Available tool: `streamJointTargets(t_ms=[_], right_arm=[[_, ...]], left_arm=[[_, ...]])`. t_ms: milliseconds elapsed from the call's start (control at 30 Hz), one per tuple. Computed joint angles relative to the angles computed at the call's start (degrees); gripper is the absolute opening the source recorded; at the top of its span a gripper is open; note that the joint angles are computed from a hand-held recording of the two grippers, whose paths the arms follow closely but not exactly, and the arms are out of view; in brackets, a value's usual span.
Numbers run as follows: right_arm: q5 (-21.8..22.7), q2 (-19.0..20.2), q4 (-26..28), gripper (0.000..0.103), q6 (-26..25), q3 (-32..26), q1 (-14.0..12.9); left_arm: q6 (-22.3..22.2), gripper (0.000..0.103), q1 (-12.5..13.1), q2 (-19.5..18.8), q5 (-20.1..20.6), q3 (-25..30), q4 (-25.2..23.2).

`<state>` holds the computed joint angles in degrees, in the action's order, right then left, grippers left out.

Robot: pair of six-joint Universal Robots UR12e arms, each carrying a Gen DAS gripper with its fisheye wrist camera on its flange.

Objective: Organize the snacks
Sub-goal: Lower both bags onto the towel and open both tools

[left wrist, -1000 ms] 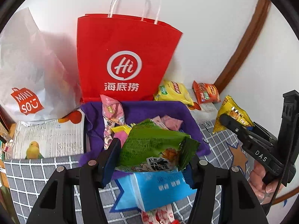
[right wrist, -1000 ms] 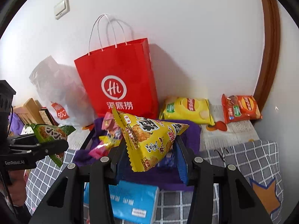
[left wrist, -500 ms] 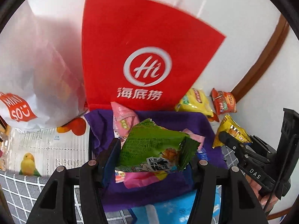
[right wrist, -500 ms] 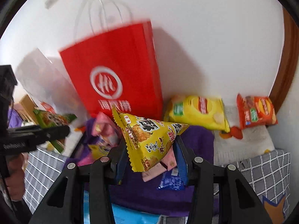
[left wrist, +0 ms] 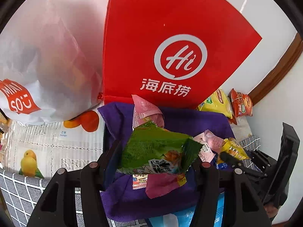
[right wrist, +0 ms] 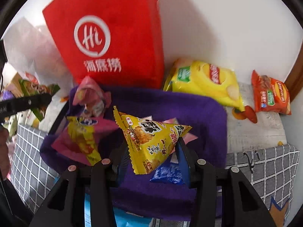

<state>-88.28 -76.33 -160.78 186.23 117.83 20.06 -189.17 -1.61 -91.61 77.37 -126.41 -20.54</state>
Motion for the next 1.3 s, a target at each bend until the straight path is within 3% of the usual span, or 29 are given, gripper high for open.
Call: streamJointTargets(t_ms=[167,367,533,633,800,900,1033,1300], right_arm=[[-0.2,0.7,2.2,0.047,-0.9,-0.8,0.6],[-0.7,1.0,3.8,0.047,-1.0,-1.4,0.7],[-1.0,0.9,4.0,0.051,-1.4,-1.4,0.8],[-0.8,0.5,3.1,0.058,-1.2,-1.1,0.8],[-1.1,-0.3,0.0,0.06,-0.9,-0.3,0.7],[-1.1,-0.9,-1.8,0.061,-0.5,0.2,0.5],[-1.4,-1.6,-3.6,0.061,-0.2,0.6,0.3],[-2.0,-2.2,-5.2,0.061,-0.2,1.1,0.6]], left_arm=[[-0.2,0.057,0.1,-0.8,0.0,0.3,-0.6],[-0.4,0.057,-0.9,-1.4,5.6,1.0,-2.1],[-0.1,0.057,-1.4,-2.2,7.3,1.7,-3.9],[0.6,0.057,-2.0,-2.8,8.7,1.9,-4.0],[0.9,0.057,-2.7,-3.7,10.0,2.5,-5.7],[0.9,0.058,-3.0,-4.3,9.4,2.6,-5.2],[1.7,0.058,-2.6,-4.3,4.8,2.3,-4.3],[3.5,0.058,-2.8,-5.0,-0.7,1.9,-1.5]])
